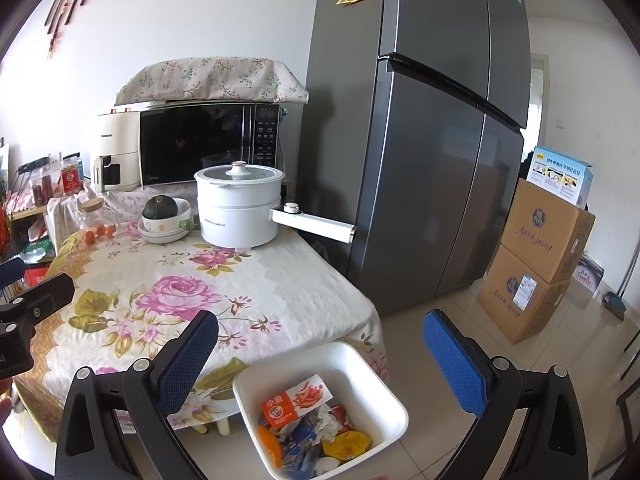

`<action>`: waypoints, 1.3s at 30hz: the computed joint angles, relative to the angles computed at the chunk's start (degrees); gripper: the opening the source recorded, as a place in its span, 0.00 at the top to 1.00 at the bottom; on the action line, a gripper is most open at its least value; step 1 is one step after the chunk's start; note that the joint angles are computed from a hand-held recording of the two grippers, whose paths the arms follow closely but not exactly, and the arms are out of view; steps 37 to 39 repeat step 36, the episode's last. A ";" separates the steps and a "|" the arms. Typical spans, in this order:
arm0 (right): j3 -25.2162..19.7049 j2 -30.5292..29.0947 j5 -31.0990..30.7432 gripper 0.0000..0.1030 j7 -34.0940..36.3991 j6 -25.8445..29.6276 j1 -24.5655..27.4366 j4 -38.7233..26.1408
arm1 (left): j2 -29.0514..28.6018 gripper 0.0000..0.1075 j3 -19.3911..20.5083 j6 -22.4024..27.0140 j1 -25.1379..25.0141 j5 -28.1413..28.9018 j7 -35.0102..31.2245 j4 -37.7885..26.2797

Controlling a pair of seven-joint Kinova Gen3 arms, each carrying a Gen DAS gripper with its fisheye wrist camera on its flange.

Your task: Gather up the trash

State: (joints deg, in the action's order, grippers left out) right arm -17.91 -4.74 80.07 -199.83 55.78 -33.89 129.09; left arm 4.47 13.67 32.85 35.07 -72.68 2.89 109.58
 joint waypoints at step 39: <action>0.13 -0.05 -0.44 0.00 0.37 0.02 0.09 0.25 | 0.88 0.05 -1.13 -2.11 0.51 14.16 -17.02 -3.50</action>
